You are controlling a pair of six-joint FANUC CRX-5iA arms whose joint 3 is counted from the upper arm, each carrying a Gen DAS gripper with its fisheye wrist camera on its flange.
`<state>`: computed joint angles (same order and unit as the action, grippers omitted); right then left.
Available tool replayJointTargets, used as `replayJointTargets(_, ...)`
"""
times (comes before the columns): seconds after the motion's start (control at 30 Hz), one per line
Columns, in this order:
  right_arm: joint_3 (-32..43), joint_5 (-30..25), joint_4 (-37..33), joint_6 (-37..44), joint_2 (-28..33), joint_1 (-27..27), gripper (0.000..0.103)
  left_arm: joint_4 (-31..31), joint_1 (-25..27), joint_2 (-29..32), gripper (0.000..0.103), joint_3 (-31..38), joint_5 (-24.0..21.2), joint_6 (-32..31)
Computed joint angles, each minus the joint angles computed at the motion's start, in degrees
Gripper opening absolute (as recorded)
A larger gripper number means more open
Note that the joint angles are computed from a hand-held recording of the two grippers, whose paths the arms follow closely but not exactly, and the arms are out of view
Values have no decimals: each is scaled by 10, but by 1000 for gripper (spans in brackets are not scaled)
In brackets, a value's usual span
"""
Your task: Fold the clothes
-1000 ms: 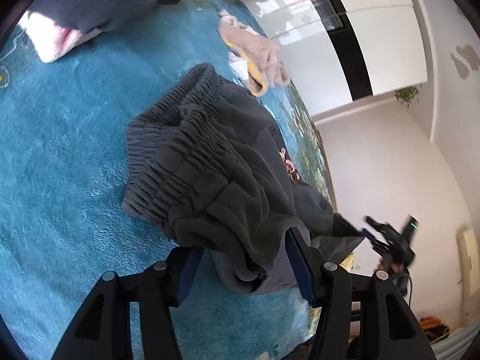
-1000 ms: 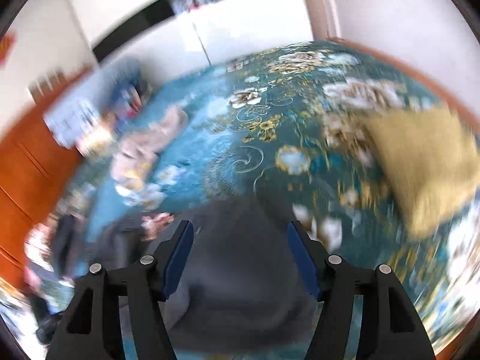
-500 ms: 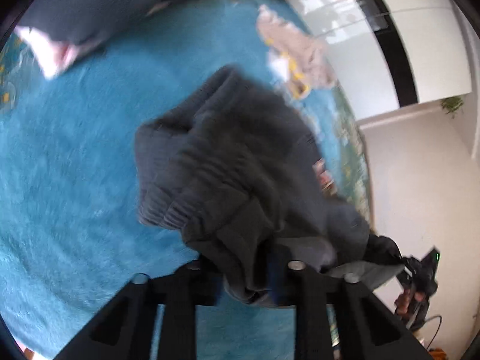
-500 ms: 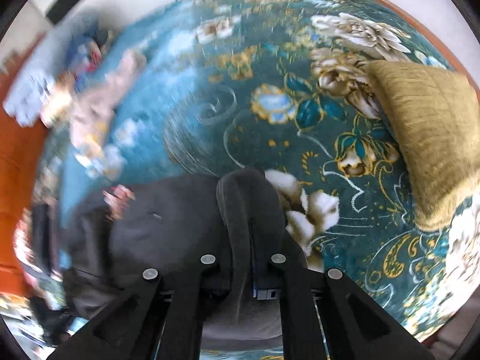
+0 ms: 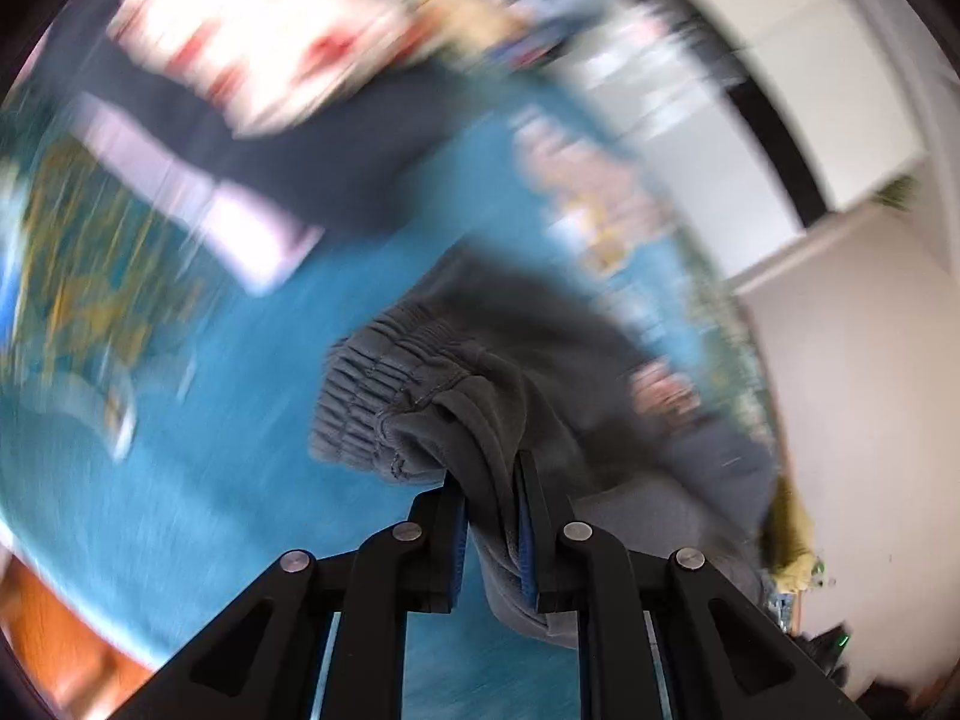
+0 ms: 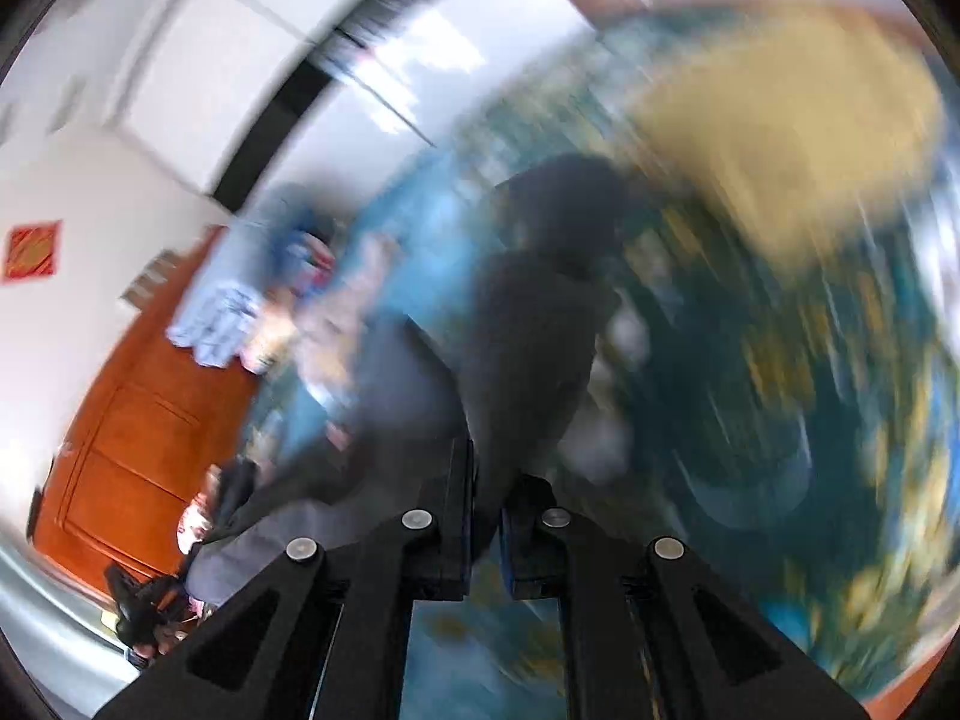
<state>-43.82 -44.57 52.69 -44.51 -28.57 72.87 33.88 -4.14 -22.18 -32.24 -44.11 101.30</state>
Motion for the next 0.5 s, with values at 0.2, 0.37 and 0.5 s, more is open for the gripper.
replayJointTargets(0.2, -48, 20, -15, -55, -23, 33, 10, 23, 25, -23, 22, -35, -25, -35)
replayJointTargets(0.37, -15, -68, -38, -8, -30, 75, 15, -83, 26, -36, 49, 16, -64, 10)
replayJointTargets(0.5, 27, -203, -53, 14, -27, 126, 16, -129, 49, -63, 51, 35, -78, 21)
